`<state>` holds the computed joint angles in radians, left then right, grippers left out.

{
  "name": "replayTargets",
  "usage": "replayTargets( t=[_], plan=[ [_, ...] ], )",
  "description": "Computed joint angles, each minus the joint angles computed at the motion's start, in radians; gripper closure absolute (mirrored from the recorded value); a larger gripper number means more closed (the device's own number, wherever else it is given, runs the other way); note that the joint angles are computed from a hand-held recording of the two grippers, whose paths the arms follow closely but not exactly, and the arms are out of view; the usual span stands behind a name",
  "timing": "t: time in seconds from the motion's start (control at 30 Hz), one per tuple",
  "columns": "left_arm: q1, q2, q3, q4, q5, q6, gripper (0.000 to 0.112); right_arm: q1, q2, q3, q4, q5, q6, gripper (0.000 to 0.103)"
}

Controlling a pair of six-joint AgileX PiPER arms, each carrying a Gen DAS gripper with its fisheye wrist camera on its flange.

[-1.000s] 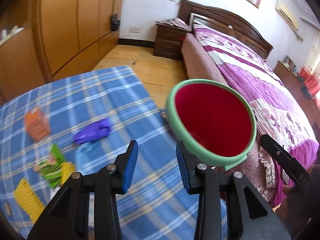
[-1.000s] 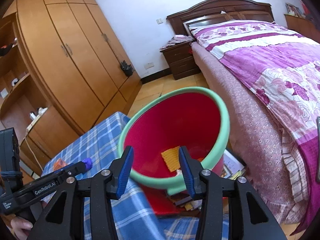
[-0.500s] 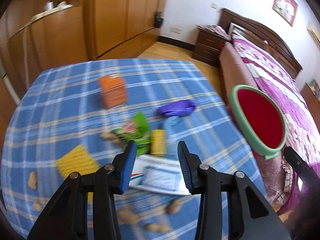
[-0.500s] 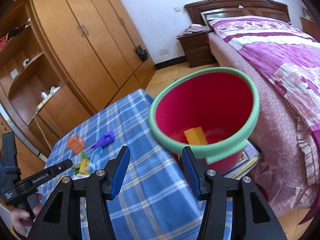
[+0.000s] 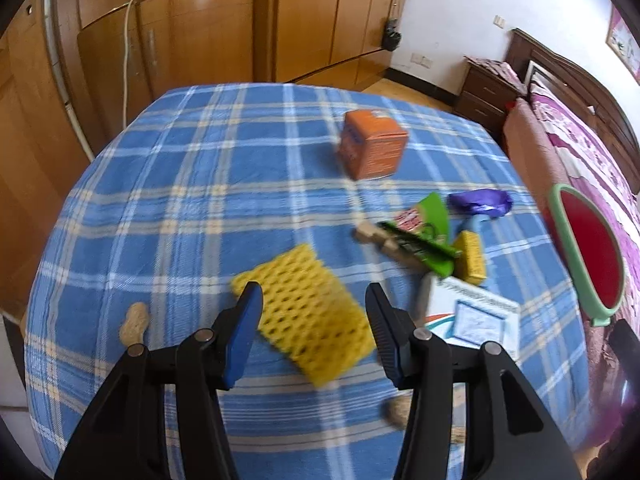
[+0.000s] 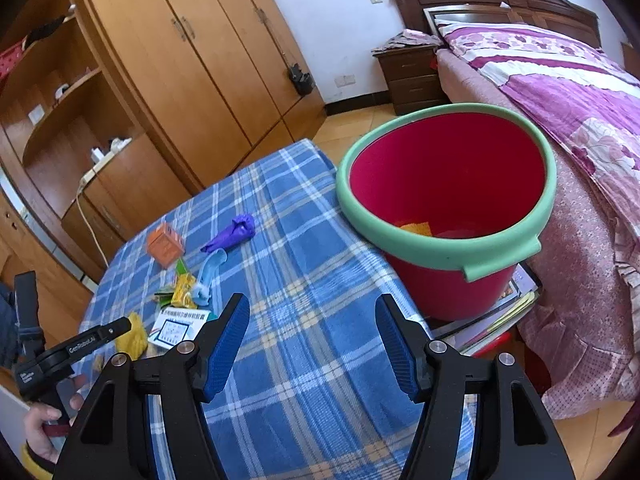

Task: Collect trash
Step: 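Move both open tools back over the table, then lower the left tool onto the second yellow foam net and close it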

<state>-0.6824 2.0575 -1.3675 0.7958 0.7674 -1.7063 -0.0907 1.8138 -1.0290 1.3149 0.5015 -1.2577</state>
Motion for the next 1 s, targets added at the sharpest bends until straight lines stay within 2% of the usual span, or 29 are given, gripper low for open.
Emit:
replayTargets(
  t=[0.17, 0.43, 0.6, 0.77, 0.83, 1.0],
  plan=[
    [0.014, 0.009, 0.025, -0.017, -0.030, -0.012, 0.059, 0.016, -0.002, 0.006, -0.014, -0.008, 0.011, 0.036],
    [-0.017, 0.025, 0.039, 0.065, -0.008, -0.108, 0.055, 0.042, 0.005, 0.017, -0.026, -0.019, 0.014, 0.036],
    [-0.018, 0.006, 0.091, 0.101, -0.041, -0.201, 0.047, 0.059, 0.002, 0.024, -0.038, -0.021, 0.012, 0.036],
    [-0.005, 0.011, 0.077, 0.087, -0.054, -0.183, 0.047, 0.077, 0.007, 0.025, -0.042, -0.027, 0.016, 0.036],
    [-0.009, 0.011, 0.079, 0.104, -0.060, -0.192, 0.054, 0.084, 0.011, 0.026, -0.044, -0.028, 0.020, 0.036],
    [-0.013, -0.016, 0.131, 0.189, -0.168, -0.251, 0.091, 0.103, 0.011, 0.028, -0.063, -0.028, 0.035, 0.036]
  ],
)
